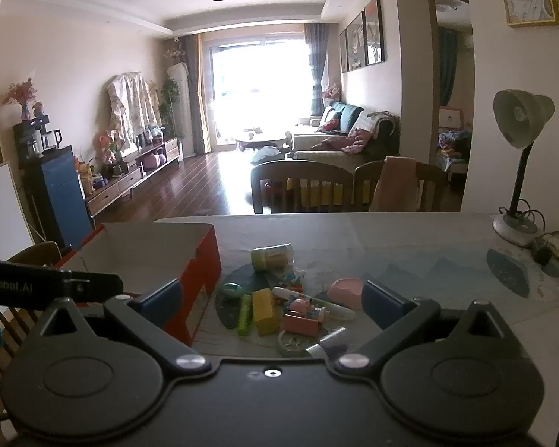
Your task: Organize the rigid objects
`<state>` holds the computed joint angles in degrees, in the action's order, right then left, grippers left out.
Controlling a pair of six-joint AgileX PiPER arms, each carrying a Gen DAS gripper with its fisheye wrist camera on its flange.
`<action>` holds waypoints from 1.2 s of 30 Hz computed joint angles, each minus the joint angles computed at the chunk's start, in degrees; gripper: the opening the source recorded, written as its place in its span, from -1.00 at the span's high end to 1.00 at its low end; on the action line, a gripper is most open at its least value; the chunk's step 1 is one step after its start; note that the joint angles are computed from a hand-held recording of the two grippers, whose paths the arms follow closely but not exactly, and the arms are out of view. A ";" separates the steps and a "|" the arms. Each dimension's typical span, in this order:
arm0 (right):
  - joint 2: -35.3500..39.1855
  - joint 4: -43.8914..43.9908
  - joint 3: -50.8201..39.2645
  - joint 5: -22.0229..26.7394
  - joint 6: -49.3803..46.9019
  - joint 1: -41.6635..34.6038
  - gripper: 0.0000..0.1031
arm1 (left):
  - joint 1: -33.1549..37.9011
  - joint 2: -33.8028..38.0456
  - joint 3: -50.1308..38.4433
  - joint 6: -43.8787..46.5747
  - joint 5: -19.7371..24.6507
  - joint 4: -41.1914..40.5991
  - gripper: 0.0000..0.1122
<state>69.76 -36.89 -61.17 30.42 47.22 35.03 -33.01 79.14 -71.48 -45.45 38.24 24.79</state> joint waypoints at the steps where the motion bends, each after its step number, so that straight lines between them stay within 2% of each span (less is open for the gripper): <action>1: -0.02 2.00 0.19 -0.92 -2.35 -1.32 -0.99 | -0.29 0.77 -0.52 -0.61 0.05 0.31 -0.83; 8: 1.28 24.52 0.93 -7.10 -27.82 -12.70 -0.98 | -2.58 6.68 -5.92 -4.54 1.72 2.48 -0.83; 12: 3.48 40.03 1.27 -9.11 -46.66 -18.86 -0.98 | -3.56 12.63 -11.90 -7.08 5.41 4.20 -0.83; 16: 6.54 54.57 1.50 -9.28 -64.88 -24.19 -0.93 | -3.18 17.51 -16.07 -6.98 6.42 3.06 -0.83; 21: 11.03 69.52 0.95 -6.88 -85.22 -29.05 -0.88 | -2.68 23.46 -20.99 -6.14 6.65 2.11 -0.83; 23: 12.86 73.21 0.10 -4.80 -91.15 -30.52 -0.86 | -2.52 26.83 -24.83 -5.59 8.75 1.73 -0.83; 27: 16.54 74.87 -1.40 -3.07 -96.64 -31.20 -0.85 | -2.54 31.98 -30.81 -4.37 11.13 1.38 -0.83; 32: 22.25 78.59 -4.53 -0.11 -105.44 -32.56 -0.84 | -2.36 37.40 -36.70 -0.42 11.89 -1.38 -0.83; 34: 24.51 78.81 -5.77 0.12 -107.51 -32.57 -0.71 | -2.48 39.83 -39.81 0.97 12.92 -2.25 -0.83; 36: 27.05 78.03 -7.55 0.64 -108.31 -32.47 -0.67 | -2.47 42.25 -42.95 2.78 13.31 -3.88 -0.83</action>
